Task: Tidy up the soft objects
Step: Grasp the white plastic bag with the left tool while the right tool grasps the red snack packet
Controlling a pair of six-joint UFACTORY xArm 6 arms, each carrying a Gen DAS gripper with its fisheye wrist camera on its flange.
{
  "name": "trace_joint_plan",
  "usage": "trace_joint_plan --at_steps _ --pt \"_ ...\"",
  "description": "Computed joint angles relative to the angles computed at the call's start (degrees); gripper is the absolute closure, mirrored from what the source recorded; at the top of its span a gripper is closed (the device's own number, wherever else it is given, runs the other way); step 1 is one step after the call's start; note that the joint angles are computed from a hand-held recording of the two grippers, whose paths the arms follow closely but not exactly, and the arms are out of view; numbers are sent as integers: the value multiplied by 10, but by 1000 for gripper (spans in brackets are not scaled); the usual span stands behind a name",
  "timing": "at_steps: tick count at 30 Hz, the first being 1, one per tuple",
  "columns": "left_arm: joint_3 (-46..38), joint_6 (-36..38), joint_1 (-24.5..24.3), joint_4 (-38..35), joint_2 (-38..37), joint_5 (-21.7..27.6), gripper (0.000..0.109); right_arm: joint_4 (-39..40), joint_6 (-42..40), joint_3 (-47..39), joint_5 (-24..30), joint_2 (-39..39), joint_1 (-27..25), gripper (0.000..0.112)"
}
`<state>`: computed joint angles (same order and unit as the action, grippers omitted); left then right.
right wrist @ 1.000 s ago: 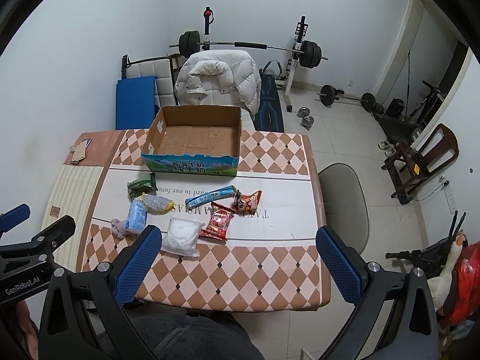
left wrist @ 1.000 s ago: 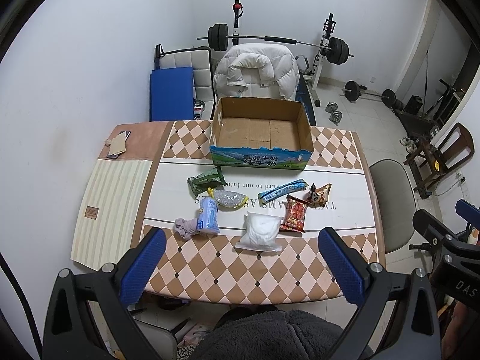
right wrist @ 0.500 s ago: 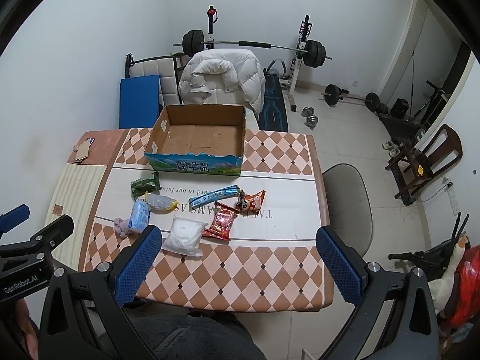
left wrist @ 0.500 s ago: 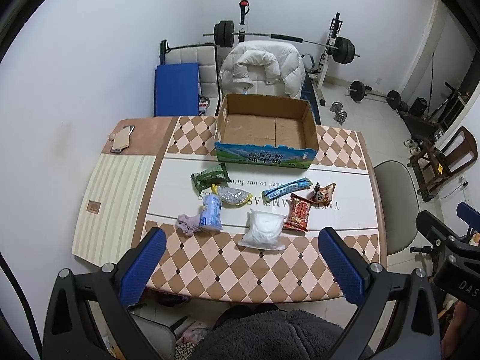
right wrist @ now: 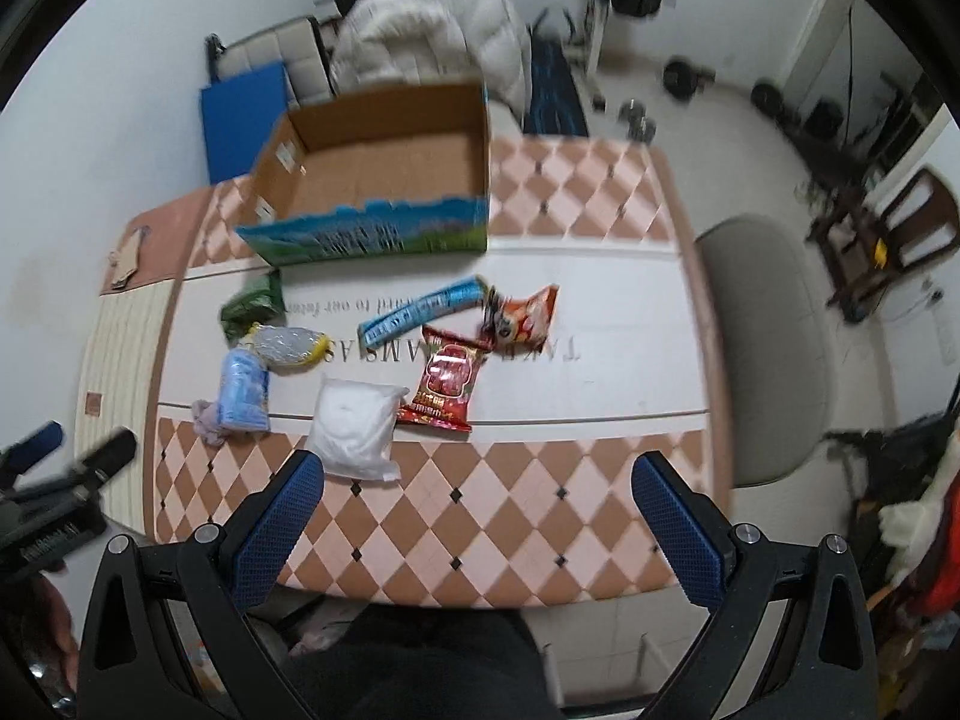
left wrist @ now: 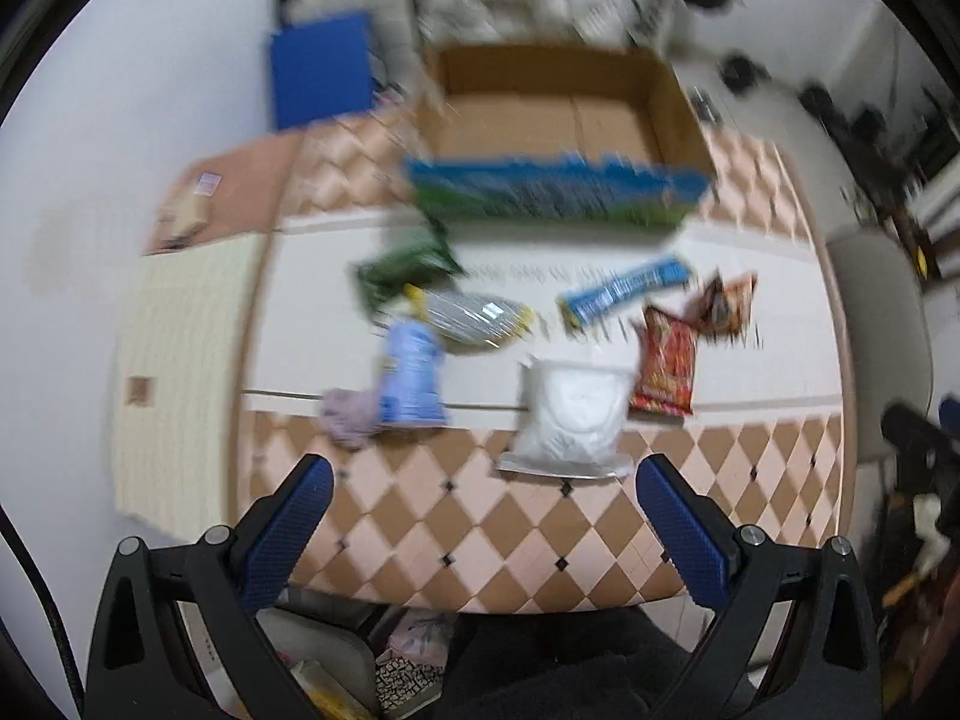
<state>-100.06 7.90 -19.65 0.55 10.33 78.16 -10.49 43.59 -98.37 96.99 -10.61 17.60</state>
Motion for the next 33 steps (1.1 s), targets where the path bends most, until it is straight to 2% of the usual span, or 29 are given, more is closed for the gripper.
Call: trace_joint_plan --at_steps 4,7,12,13,15,17,18,22,25,29,31,32,33 --pt "-35 17 -24 -20 91 32 6 20 -1 111 -85 -6 -45 9" --pt "-62 20 -42 -18 155 58 6 52 -12 159 -134 8 -81 9" --pt "-118 4 -56 0 248 99 6 78 -38 179 -162 49 -113 9" --pt "-126 1 -55 1 260 106 12 83 -43 181 -168 56 -117 9" --pt "-136 -5 -49 -11 274 112 14 95 -54 183 -177 71 -125 9" --pt "-149 -15 -36 -37 281 122 25 113 -64 183 -183 86 -132 9" --pt "-152 -23 -30 -46 281 123 33 124 -69 185 -189 93 -136 9" --pt "-144 -50 -26 -10 263 94 36 164 -81 182 -204 139 -146 9" --pt "-153 -46 -24 -7 264 106 36 186 -84 174 -210 183 -147 11" --pt "-123 -56 -27 -3 242 88 41 218 -86 173 -215 223 -151 19" --pt "-110 -65 -30 0 231 77 47 235 -89 177 -219 233 -151 31" --pt "-97 -68 -30 2 221 71 49 239 -92 179 -218 236 -149 48" --pt "-97 -71 -29 3 216 72 52 243 -96 180 -215 238 -147 60"
